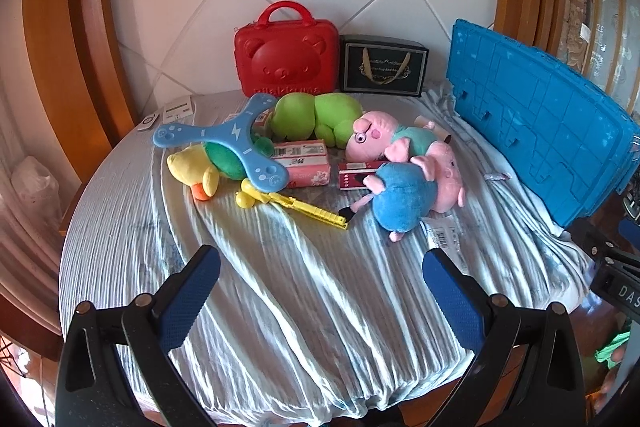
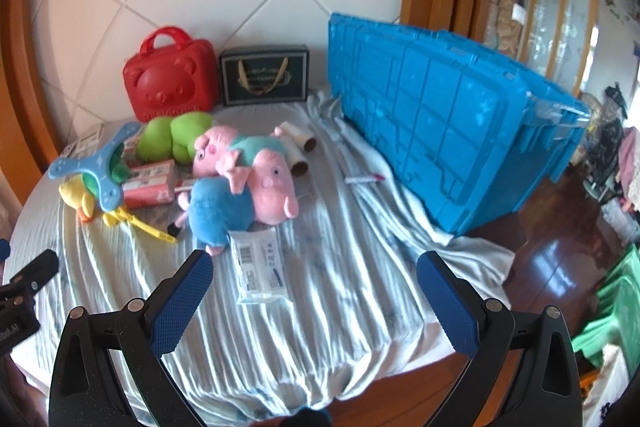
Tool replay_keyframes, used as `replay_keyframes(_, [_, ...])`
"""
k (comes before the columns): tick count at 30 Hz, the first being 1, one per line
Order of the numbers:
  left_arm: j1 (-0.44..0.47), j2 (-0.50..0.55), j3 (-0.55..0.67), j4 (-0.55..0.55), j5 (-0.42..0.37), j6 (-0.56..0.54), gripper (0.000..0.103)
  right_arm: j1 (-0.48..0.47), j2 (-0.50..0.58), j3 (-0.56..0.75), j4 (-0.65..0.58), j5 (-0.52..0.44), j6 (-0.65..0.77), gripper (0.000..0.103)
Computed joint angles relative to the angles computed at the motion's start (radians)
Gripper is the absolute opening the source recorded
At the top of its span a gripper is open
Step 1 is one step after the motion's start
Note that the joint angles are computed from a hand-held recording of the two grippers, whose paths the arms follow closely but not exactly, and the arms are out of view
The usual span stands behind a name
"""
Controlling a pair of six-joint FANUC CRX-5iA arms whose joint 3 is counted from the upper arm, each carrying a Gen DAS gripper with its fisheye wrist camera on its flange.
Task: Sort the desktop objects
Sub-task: 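Grasp the yellow toy clip with the left tool while the right grasps the white packet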
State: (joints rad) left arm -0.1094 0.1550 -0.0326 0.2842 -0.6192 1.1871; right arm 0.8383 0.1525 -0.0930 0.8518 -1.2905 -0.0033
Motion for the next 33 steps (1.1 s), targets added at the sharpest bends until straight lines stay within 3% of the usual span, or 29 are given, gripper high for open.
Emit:
replay_keyframes(5, [0.009, 0.114, 0.12, -0.136, -0.115, 0.176, 0.103, -0.086, 0.022, -0.004, -0.111, 0.107, 0.11, 0.103])
replay_keyframes(12, [-0.024, 0.263, 0.313, -0.337, -0.283, 0.438, 0.103, -0.225, 0.083, 0.033, -0.308, 0.324, 0.379, 0.103])
replay_keyframes(16, [-0.047, 0.314, 0.381, -0.407, -0.326, 0.561, 0.103, -0.283, 0.142, 0.09, -0.432, 0.393, 0.553, 0.097])
replay_keyframes(20, [-0.06, 0.387, 0.464, -0.431, -0.372, 0.625, 0.103, -0.319, 0.214, 0.182, -0.582, 0.39, 0.711, 0.077])
replay_keyframes(28, [-0.041, 0.544, 0.654, -0.378, -0.402, 0.648, 0.103, -0.339, 0.3, 0.28, -0.713, 0.346, 0.802, 0.077])
replay_keyframes(30, [-0.038, 0.585, 0.712, -0.366, -0.4, 0.657, 0.103, -0.331, 0.322, 0.29, -0.657, 0.308, 0.784, 0.066])
replay_keyframes(31, [-0.04, 0.611, 0.753, -0.367, -0.407, 0.663, 0.103, -0.329, 0.33, 0.29, -0.623, 0.289, 0.761, 0.049])
replay_keyframes(33, [-0.041, 0.677, 0.849, -0.363, -0.436, 0.665, 0.096, -0.343, 0.327, 0.284, -0.618, 0.284, 0.731, 0.046])
